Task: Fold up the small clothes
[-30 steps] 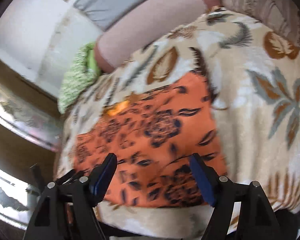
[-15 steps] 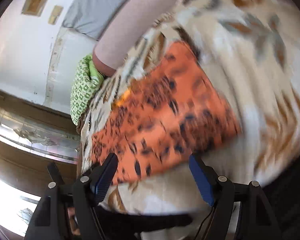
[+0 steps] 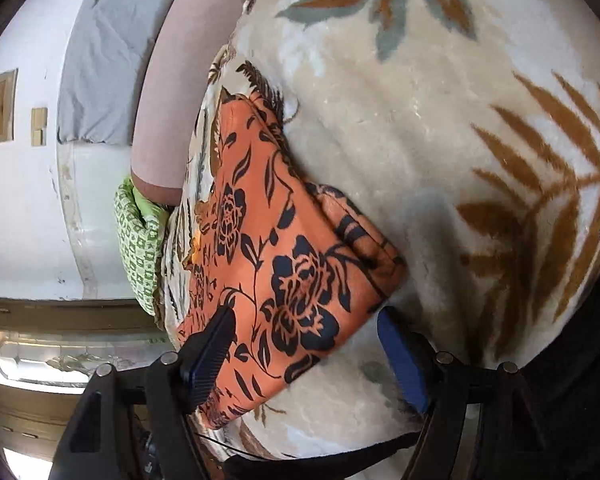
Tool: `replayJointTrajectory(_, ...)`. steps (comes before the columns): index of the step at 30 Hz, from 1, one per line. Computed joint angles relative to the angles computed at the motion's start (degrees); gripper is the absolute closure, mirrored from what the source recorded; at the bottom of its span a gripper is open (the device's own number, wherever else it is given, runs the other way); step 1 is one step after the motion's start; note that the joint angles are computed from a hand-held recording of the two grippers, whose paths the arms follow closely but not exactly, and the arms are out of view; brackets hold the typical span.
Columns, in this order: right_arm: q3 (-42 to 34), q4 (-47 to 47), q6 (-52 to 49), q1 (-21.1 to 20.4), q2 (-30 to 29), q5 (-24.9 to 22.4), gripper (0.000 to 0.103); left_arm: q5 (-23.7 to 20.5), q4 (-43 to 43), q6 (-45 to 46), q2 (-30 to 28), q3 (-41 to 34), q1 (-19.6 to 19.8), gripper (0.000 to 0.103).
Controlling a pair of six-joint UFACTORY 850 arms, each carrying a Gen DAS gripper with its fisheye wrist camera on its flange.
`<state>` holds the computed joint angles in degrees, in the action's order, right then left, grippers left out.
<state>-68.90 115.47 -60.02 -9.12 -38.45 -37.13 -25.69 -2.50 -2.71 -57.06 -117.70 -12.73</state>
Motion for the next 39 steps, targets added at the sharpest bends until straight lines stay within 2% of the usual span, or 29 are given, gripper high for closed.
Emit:
replayJointTrajectory(1, -0.93, 0.67, -0.13, 0.36, -0.44, 0.49, 0.029, -0.88, 0.32, -0.11, -0.86, -1.34, -0.17, 0.023)
replayJointTrajectory(3, -2.35, 1.95, -2.01, 0.97, -0.62, 2.29, 0.070, -2.81, 2.77, -1.19, -3.04, -4.34, -0.73, 0.023)
replayJointTrajectory(4, -3.17, 0.56, -1.96, 1.24, -0.49, 3.74, 0.082, -5.07, 6.58, -3.28, -4.96, -6.97, -1.27, 0.023)
replayJointTrajectory(5, -3.72, -0.72, -1.73, 1.45, -0.41, 4.81, 0.082, -6.69, 8.78, -4.14, -6.28, -8.74, -1.62, 0.023)
replayJointTrajectory(7, -5.09, -6.31, 1.25, 1.82, -0.57, 7.70, 0.081, -5.50, 10.73, -5.52, -6.00, -8.17, -1.94, 0.022)
replayJointTrajectory(9, -4.93, -8.01, 4.13, 1.82, -0.75, 8.03, 0.079, -5.03, 6.59, -3.04, -4.79, -7.36, -1.54, 0.022)
replayJointTrajectory(10, -4.72, -7.62, 4.27, 1.88, -0.71, 8.43, 0.076, -3.00, 4.18, -1.74, -3.31, -5.47, -1.31, 0.022)
replayJointTrajectory(11, -4.54, -6.61, 3.44, 1.92, -0.83, 8.51, 0.064, -0.02, 2.32, -0.59, -1.61, -3.06, -1.21, 0.022)
replayJointTrajectory(13, -3.95, -1.89, -0.78, 1.71, -1.21, 6.19, 0.038, 1.45, 3.39, -0.40, -1.27, -2.58, -1.67, 0.021)
replayJointTrajectory(14, -3.90, -0.65, -1.78, 1.75, -1.22, 6.10, 0.037, -0.55, 4.99, -0.07, -2.89, -4.85, -2.07, 0.020)
replayJointTrajectory(16, -5.22, -0.62, -2.78, 2.14, -1.79, 7.06, 0.035, -8.19, 11.54, -2.43, -9.12, -13.07, -3.05, 0.019)
replayJointTrajectory(17, -6.17, -0.49, -3.06, 2.30, -2.41, 6.69, 0.040, -9.04, 11.72, -2.74, -10.37, -14.35, -3.09, 0.017)
replayJointTrajectory(18, -6.98, -1.56, -2.04, 2.31, -2.91, 6.71, 0.049, -7.48, 12.36, -3.97, -9.63, -13.22, -3.09, 0.017)
replayJointTrajectory(19, -7.83, -4.09, -0.09, 2.31, -3.24, 7.49, 0.080, -8.33, 11.32, -3.21, -9.50, -13.66, -3.02, 0.018)
replayJointTrajectory(20, -8.13, -4.60, 0.11, 2.44, -3.19, 8.14, 0.084, -8.53, 8.66, -1.69, -8.91, -13.44, -2.73, 0.019)
replayJointTrajectory(22, -8.51, -6.35, 0.51, 2.57, -2.93, 9.07, 0.084, -3.93, 4.12, 0.80, -5.24, -8.36, -2.16, 0.019)
replayJointTrajectory(23, -8.50, -6.17, -0.31, 2.73, -2.58, 9.54, 0.084, -0.59, 5.45, -0.69, -3.67, -5.65, -2.33, 0.019)
replayJointTrajectory(24, -9.01, -5.82, -0.80, 3.01, -2.73, 9.79, 0.084, 0.82, 8.45, -3.65, -2.90, -4.39, -2.54, 0.019)
replayJointTrajectory(25, -9.47, -7.28, 0.38, 3.15, -2.80, 10.41, 0.081, -0.14, 9.59, -4.28, -3.77, -5.52, -2.75, 0.019)
replayJointTrajectory(26, -10.44, -10.45, 3.96, 3.26, -3.50, 11.32, 0.079, -3.51, 8.98, -2.52, -6.14, -8.74, -2.91, 0.019)
replayJointTrajectory(27, -11.00, -12.43, 6.74, 3.06, -4.16, 11.08, 0.079, -5.10, 9.69, -1.61, -8.36, -10.33, -3.13, 0.017)
replayJointTrajectory(29, -12.11, -14.23, 8.92, 3.08, -5.34, 11.11, 0.079, -3.35, 13.40, -3.96, -8.31, -9.90, -3.42, 0.015)
replayJointTrajectory(32, -11.51, -11.28, 6.38, 2.72, -5.41, 10.08, 0.083, -5.27, 10.50, -2.27, -9.19, -11.93, -3.11, 0.015)
replayJointTrajectory(35, -11.63, -12.06, 4.72, 3.61, -4.29, 12.65, 0.090, -4.96, 8.42, -0.29, -8.96, -11.62, -2.73, 0.015)
replayJointTrajectory(39, -11.50, -8.64, -2.71, 5.47, -0.90, 15.71, 0.091, -4.81, 4.78, 2.38, -8.69, -11.49, -1.91, 0.017)
